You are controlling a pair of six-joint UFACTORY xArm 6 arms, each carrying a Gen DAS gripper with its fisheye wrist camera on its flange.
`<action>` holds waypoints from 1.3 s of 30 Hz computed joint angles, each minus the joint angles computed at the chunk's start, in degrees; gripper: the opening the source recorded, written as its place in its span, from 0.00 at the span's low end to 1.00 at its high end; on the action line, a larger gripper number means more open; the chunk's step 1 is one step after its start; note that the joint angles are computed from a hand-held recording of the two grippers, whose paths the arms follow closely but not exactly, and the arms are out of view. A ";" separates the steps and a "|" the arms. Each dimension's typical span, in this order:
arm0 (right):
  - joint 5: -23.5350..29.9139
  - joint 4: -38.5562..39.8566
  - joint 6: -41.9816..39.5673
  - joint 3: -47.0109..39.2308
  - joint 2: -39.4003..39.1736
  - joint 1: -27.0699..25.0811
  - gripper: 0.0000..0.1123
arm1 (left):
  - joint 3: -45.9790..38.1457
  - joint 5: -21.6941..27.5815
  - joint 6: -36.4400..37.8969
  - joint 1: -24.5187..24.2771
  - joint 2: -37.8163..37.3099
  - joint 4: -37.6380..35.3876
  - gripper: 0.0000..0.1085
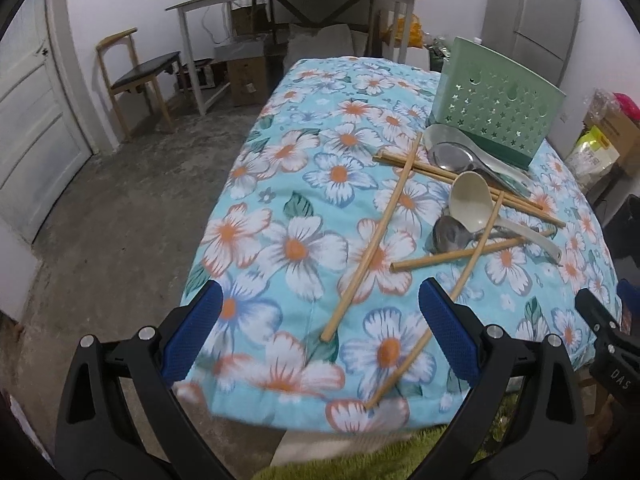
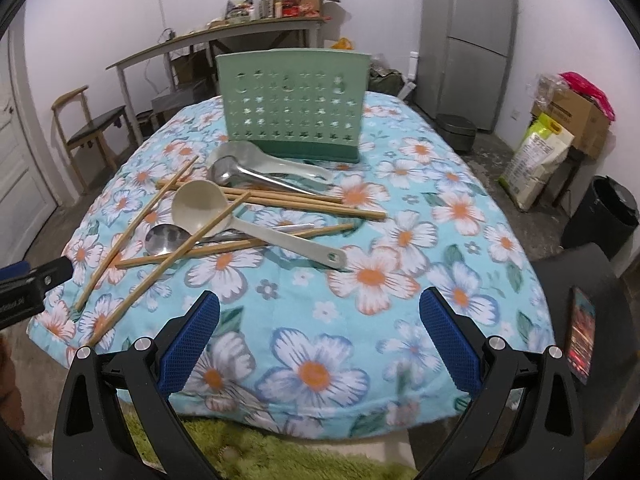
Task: Organize utensils
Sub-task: 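Grasp a wooden chopstick with the right tool while the left tool grasps another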
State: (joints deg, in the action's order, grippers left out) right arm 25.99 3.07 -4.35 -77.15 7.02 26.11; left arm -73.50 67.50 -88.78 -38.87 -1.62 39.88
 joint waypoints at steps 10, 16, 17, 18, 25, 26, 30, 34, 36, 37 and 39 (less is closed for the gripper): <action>1.75 19.15 -15.54 -8.93 7.02 1.42 0.87 | 9.43 -26.41 1.56 9.87 -3.73 2.18 0.87; 15.35 34.31 -21.26 -22.44 14.95 0.03 0.68 | 8.01 -31.83 6.23 14.54 -2.18 3.50 0.87; 17.69 35.55 -20.80 -24.32 16.13 -0.24 0.63 | 6.66 -31.75 9.04 15.28 -1.18 3.01 0.87; 20.33 36.63 -20.11 -26.63 17.63 -0.51 0.58 | 5.90 -32.45 11.36 15.96 -0.55 2.19 0.87; 30.89 38.61 -12.76 -37.37 25.20 -1.45 0.37 | -0.48 -36.72 37.44 19.33 6.23 -17.05 0.65; 31.88 38.91 -11.60 -38.31 25.90 -1.62 0.34 | -1.85 -36.64 42.57 19.60 7.69 -21.71 0.57; 35.21 38.52 -6.74 -43.20 29.59 -2.10 0.28 | -7.21 -32.85 55.08 19.92 12.55 -33.18 0.42; 38.22 38.49 -1.76 -48.02 33.19 -2.63 0.23 | -13.09 -27.71 60.25 20.45 17.35 -36.97 0.30; 39.41 38.65 0.35 -49.74 34.50 -2.85 0.21 | -15.13 -25.77 61.04 20.79 18.91 -37.55 0.28; 40.27 39.07 1.39 -51.41 35.65 -2.95 0.21 | -15.98 -25.17 61.51 21.00 19.53 -38.14 0.28; 41.48 39.40 2.69 -53.98 37.31 -2.99 0.21 | -17.26 -24.02 61.89 21.19 20.22 -38.58 0.27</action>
